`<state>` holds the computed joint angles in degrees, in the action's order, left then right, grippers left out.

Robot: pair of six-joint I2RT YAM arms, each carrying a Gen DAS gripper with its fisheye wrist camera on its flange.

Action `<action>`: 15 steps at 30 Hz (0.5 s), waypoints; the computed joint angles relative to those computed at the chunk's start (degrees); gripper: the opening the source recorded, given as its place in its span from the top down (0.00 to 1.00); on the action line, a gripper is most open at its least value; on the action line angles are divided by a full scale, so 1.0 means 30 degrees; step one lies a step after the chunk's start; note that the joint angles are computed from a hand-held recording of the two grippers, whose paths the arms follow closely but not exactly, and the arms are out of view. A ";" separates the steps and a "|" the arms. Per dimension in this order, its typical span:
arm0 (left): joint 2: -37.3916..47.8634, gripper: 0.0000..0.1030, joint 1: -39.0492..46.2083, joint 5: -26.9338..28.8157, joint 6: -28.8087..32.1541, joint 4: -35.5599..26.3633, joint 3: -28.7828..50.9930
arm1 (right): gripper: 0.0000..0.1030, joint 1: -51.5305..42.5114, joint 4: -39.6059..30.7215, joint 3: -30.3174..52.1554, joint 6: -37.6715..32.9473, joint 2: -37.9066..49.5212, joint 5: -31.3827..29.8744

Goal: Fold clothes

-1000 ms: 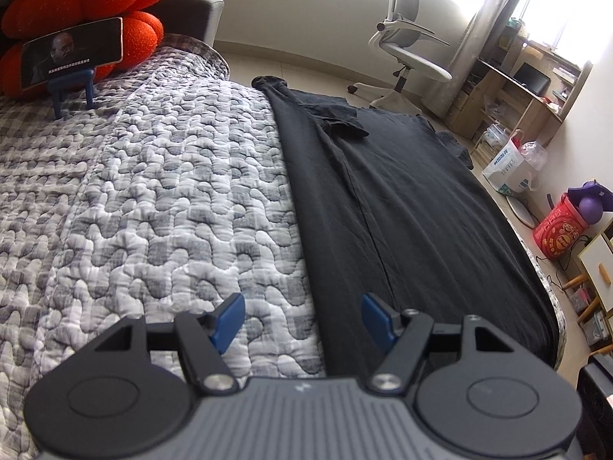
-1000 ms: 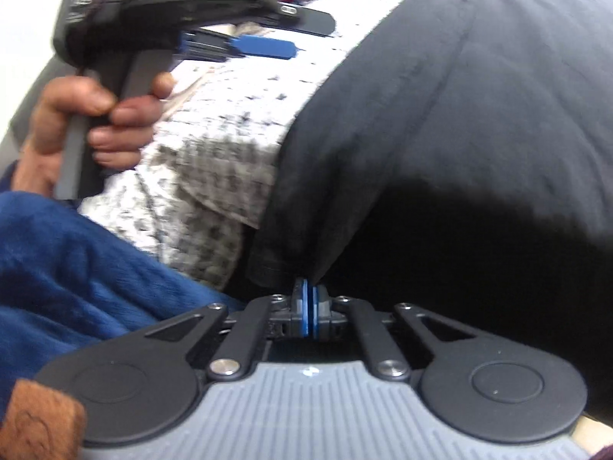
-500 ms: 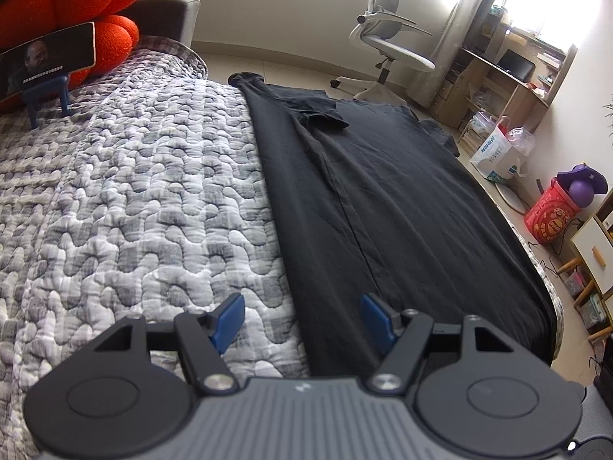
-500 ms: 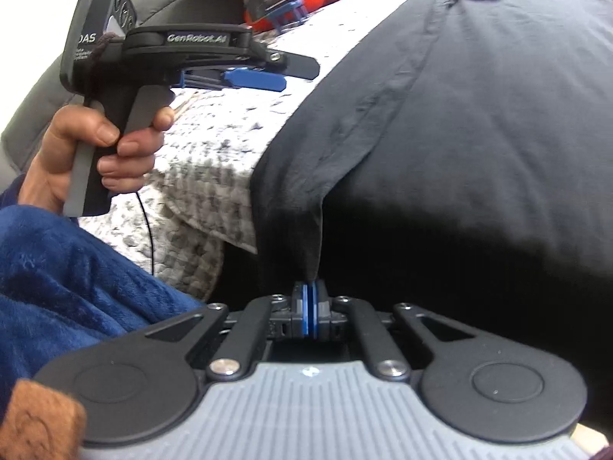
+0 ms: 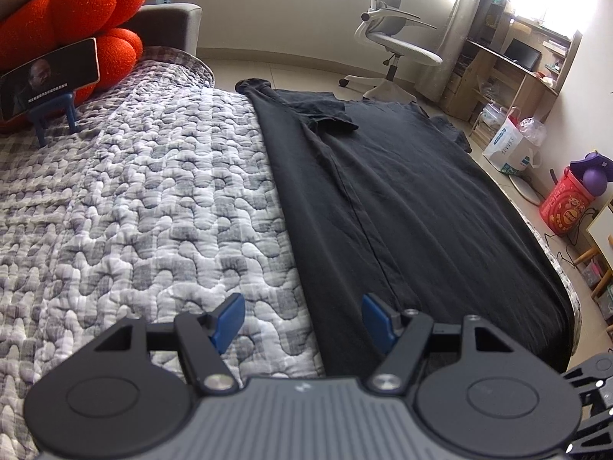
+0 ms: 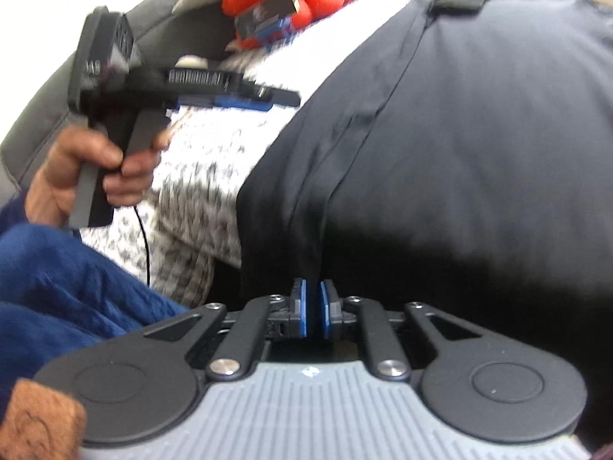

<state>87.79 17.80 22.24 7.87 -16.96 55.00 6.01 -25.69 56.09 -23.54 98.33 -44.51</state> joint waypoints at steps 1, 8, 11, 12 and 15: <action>0.0141 0.33 -0.0030 -0.0069 -0.0141 -0.0007 0.0227 | 0.86 -0.0231 0.0085 0.0104 0.0021 -0.0209 0.0015; 0.0951 0.33 -0.0748 -0.0774 -0.0749 0.0540 0.1201 | 0.86 -0.0760 0.1954 0.1396 0.1123 -0.0686 0.0650; 0.1289 0.33 -0.1165 -0.1107 -0.0733 0.0782 0.1377 | 0.86 -0.0403 0.2392 0.2647 0.1631 0.0200 0.1375; 0.1454 0.33 -0.1288 -0.1270 -0.0622 0.0836 0.1417 | 0.86 -0.0278 0.2366 0.3196 0.1738 0.0688 0.1451; 0.2001 0.33 -0.1581 -0.1779 -0.0326 0.0982 0.1558 | 0.85 0.0029 0.2132 0.4968 0.2025 0.2227 0.1756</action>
